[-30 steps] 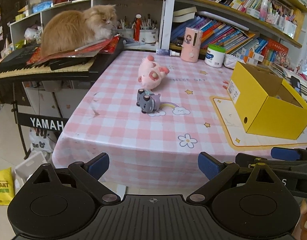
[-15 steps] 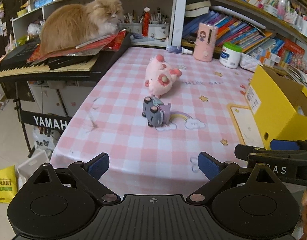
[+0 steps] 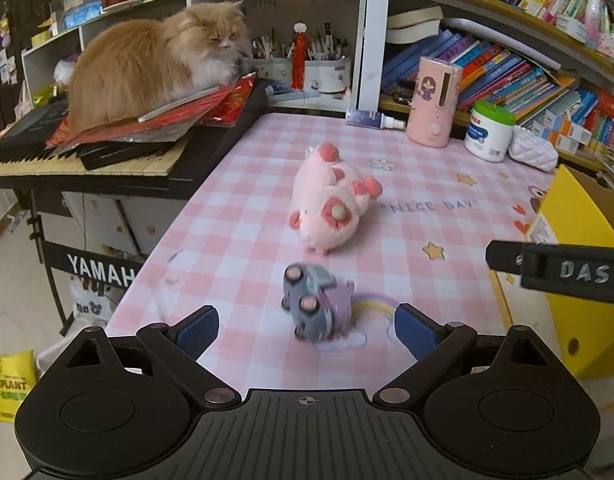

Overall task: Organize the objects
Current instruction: 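Grasp the grey toy car with the left gripper while the right grasps the pink pig plush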

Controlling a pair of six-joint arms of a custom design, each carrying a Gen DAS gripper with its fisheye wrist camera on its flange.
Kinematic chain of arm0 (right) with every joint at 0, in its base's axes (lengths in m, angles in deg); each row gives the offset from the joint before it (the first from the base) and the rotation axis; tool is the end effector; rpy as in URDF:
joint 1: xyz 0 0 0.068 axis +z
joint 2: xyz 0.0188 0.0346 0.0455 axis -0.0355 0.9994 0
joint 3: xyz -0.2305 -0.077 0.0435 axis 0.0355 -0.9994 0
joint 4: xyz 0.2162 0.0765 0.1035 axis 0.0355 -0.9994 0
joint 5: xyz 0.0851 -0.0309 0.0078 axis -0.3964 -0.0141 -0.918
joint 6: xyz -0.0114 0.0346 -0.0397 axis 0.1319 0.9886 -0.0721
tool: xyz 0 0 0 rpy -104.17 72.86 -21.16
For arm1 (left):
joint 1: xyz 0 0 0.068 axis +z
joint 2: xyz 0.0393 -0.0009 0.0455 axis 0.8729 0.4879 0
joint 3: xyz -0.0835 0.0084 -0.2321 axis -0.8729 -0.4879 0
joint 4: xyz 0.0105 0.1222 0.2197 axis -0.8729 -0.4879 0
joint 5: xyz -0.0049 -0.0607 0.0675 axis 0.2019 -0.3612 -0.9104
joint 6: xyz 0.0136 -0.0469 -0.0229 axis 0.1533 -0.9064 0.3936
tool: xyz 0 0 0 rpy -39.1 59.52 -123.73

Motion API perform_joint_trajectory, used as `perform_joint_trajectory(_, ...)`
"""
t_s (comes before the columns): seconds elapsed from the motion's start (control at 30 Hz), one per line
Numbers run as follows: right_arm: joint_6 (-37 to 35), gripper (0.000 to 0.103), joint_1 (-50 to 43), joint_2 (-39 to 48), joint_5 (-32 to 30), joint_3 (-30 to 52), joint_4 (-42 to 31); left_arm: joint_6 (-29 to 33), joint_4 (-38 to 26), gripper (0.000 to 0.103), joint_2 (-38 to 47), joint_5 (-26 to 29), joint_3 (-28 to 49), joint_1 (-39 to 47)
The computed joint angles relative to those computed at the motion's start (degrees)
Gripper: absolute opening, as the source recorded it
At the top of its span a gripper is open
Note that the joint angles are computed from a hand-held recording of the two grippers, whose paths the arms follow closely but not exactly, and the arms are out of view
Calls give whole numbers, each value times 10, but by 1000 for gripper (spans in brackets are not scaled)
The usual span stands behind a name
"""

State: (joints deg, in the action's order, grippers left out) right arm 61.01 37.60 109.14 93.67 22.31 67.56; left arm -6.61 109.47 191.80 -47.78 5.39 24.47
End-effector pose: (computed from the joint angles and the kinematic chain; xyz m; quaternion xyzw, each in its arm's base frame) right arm 0.2618 0.2056 0.0332 -0.0957 0.9051 0.1051 0.4007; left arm 0.2156 -0.1367 0.0180 -0.0717 0.9160 0.0169 0.3944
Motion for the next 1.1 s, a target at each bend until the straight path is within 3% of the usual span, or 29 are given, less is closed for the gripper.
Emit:
perform_joint_trajectory(0.23,-34,74,-34,36,-44,73,-21,42,-31,93,122,24,134,51)
perform_joint_trajectory(0.37,-53,75,-43,59,-58,118,-36,50,-34,88,159,36,171,61)
perform_joint_trajectory(0.47,-66,77,-47,77,-68,148,-43,57,-39,75,174,51,189,69)
perform_joint_trajectory(0.57,-73,79,-50,100,-83,186,-58,60,-53,55,181,80,203,82)
perform_joint_trajectory(0.63,-78,81,-51,113,-93,206,-62,68,-54,46,182,82,205,86)
perform_joint_trajectory(0.83,-65,92,-52,167,-134,310,-116,55,-45,44,140,108,160,104)
perform_joint_trajectory(0.93,-35,99,-52,209,-164,395,-173,34,-33,44,105,112,119,116)
perform_joint_trajectory(1.1,20,100,-45,320,-196,596,-308,11,-30,44,49,104,59,131)
